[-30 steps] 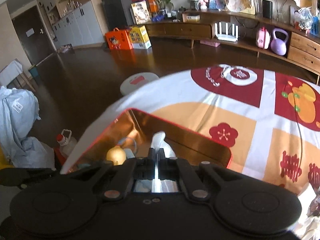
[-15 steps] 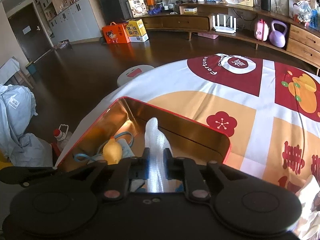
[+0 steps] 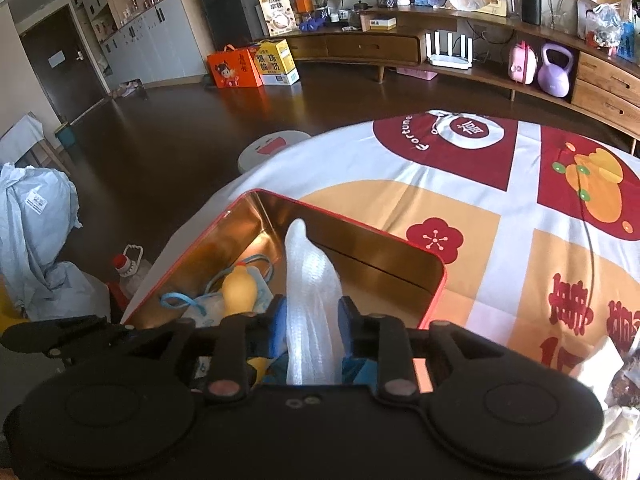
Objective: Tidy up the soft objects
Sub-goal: 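Carry the duck and white towel over the tin box and release both inside, then withdraw both tools from the tin box toward the remaining items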
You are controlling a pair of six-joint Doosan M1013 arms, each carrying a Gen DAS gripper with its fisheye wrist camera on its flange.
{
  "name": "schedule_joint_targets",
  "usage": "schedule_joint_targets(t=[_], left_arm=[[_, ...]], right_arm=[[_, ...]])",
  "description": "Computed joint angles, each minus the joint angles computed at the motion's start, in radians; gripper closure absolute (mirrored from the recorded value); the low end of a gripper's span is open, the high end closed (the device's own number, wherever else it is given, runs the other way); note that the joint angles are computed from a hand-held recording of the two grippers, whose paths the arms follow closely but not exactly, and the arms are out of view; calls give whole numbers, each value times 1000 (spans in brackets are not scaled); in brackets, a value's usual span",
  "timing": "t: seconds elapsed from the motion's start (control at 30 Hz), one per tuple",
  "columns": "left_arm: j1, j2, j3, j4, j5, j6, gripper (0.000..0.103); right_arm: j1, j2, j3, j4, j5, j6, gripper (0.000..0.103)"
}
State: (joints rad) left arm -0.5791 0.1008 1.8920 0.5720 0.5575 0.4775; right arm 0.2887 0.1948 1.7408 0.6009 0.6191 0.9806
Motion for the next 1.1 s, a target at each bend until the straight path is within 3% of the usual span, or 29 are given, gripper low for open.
schedule_joint_targets(t=[0.1, 0.23, 0.53, 0.63, 0.77, 0.93, 1.03, 1.1], left_arm=[[-8, -8, 0, 19, 11, -22, 45], [-21, -22, 7, 56, 17, -63, 35], [-48, -49, 14, 106, 38, -115, 35], [-61, -59, 17, 135, 41, -141, 28], [-81, -73, 19, 174, 54, -178, 27], [-112, -91, 23, 221, 71, -232, 27], [-139, -100, 26, 277, 88, -288, 19], [-158, -104, 26, 315, 101, -322, 19]], right_arm=[[-3, -13, 8, 3, -3, -5, 71], [-6, -37, 26, 19, -23, -29, 61], [-28, -85, 59, 92, -25, -108, 46], [-38, -102, 71, 122, -20, -136, 40], [-56, -131, 93, 172, -19, -181, 36], [-90, -173, 128, 269, -22, -274, 21], [-117, -198, 149, 326, -13, -320, 15], [-133, -211, 160, 351, -4, -337, 13]])
